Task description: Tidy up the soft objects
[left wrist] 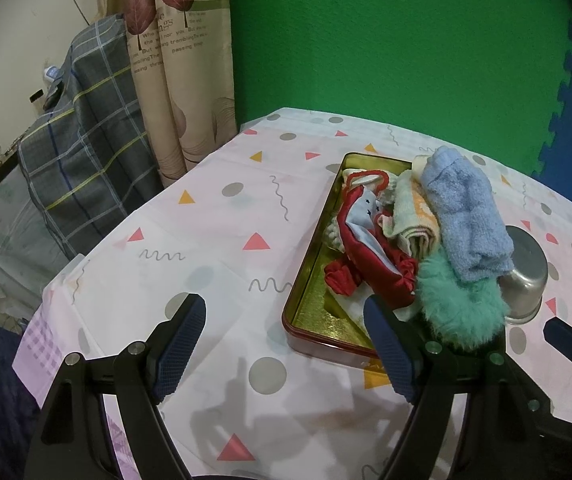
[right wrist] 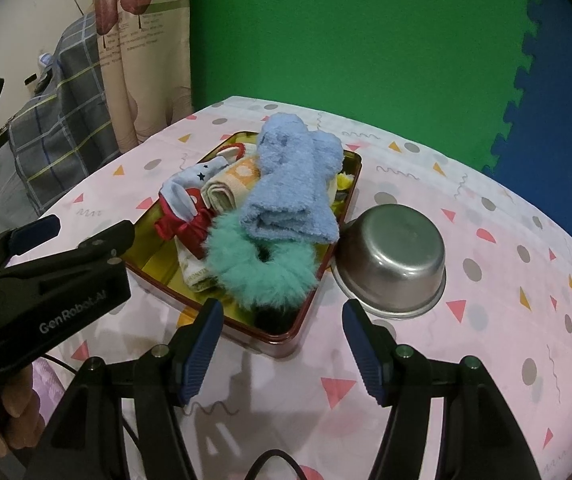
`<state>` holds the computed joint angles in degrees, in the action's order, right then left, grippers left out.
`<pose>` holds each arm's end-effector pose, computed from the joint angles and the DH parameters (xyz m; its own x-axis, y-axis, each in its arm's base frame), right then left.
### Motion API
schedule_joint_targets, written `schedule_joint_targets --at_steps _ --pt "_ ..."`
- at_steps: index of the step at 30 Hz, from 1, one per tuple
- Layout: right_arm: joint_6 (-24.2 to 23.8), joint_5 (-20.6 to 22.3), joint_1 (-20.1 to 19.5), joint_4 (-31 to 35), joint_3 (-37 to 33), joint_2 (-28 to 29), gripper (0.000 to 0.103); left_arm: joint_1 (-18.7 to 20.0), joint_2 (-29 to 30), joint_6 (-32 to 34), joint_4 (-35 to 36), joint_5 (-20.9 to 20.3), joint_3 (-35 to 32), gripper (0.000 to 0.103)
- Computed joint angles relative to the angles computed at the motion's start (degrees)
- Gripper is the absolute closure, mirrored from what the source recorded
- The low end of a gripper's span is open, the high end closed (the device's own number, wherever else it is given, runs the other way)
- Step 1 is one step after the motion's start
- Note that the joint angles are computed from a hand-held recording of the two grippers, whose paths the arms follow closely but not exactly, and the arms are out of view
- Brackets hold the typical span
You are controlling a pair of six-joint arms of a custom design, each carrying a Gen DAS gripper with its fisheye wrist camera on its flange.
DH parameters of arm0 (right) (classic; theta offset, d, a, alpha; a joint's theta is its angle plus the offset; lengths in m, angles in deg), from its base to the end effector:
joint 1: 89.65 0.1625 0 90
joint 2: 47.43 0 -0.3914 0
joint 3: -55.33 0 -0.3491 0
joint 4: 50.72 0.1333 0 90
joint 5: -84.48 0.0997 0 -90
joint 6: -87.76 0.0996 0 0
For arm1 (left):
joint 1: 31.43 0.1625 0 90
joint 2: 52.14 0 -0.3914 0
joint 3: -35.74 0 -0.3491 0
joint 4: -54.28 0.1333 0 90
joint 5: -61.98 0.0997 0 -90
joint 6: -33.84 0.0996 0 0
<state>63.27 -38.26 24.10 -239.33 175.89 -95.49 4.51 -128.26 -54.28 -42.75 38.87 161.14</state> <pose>0.2712 -0.4192 0.0893 -0.6380 -0.4507 0.6244 -0.6880 0.6978 -0.1992 -0.1669 -0.3988 0.1819 -0.5901 -0.4119 -0.6943 0.2898 0.6946 -0.6584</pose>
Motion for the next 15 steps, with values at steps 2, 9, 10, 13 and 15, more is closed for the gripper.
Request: schedule_joint_targets --at_steps 2,9,10,13,15 --pt "0.09 -0.28 0.06 -0.18 0.01 0.06 0.039 -0.08 0.04 -0.19 0.11 0.0 0.0 0.025" --pt "0.38 -0.37 -0.25 -0.36 0.19 -0.23 0.039 -0.09 -0.08 0.51 -0.34 -0.17 0.11 0.025" --pt "0.44 -0.28 -0.31 -0.29 0.24 -0.31 0.039 0.07 0.01 0.92 -0.86 0.01 0.16 0.025" --pt "0.55 -0.13 -0.38 0.04 0.24 -0.38 0.039 0.17 0.11 1.59 -1.29 0.12 0.28 0.025" --pt "0.67 0.01 -0.47 0.37 0.17 -0.4 0.039 0.21 0.13 1.83 -1.32 0.13 0.32 0.025"
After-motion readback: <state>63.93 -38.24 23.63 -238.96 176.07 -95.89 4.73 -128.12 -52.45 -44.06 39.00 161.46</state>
